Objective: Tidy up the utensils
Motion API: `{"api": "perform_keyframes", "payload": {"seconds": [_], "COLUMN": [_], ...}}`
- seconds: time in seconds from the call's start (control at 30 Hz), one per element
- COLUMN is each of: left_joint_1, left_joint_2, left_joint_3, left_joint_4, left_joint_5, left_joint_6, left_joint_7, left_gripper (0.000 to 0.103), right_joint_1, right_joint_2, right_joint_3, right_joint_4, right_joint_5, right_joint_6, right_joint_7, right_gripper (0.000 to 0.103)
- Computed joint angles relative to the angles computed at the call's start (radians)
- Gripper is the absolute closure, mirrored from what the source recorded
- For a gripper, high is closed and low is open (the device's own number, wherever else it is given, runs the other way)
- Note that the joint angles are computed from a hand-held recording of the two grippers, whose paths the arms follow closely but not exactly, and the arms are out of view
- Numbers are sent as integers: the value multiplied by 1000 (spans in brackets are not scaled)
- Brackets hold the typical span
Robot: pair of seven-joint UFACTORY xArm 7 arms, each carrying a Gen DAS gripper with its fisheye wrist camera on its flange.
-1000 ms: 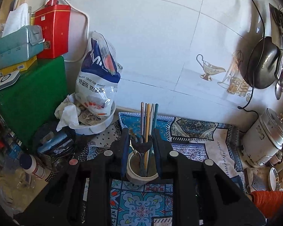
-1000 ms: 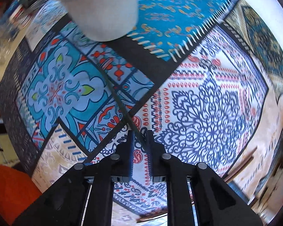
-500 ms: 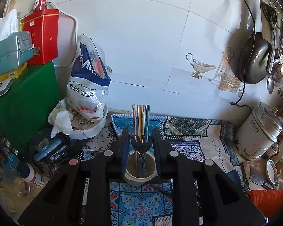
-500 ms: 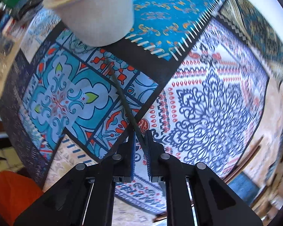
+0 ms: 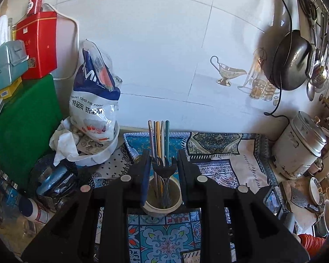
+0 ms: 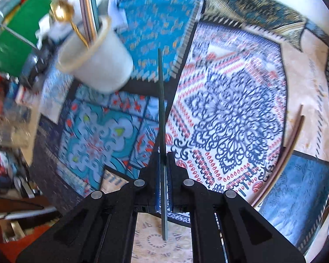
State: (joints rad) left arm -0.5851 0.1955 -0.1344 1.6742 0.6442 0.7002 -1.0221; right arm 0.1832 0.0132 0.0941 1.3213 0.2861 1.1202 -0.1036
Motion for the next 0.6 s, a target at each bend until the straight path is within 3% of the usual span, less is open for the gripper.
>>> {"api": "perform_keyframes", "payload": {"seconds": [0.33,0.6], "left_joint_1": [9,17], "left_joint_2": [20,30], "left_joint_3": [5,18], "left_joint_4": [20,32], "left_joint_5": [-37,-51], "left_joint_6": [-28,-41], "left_joint_7": [76,120], "left_gripper": [80,80], "right_joint_1": [-2,26], "right_joint_2": [-129,-90], "right_joint_3": [-8,9], "right_joint_4": [-77,17], "right_joint_5": [13,-45], "right_joint_6": [-199,-329], "right_joint_7": [40,80], "right_gripper": [98,102]}}
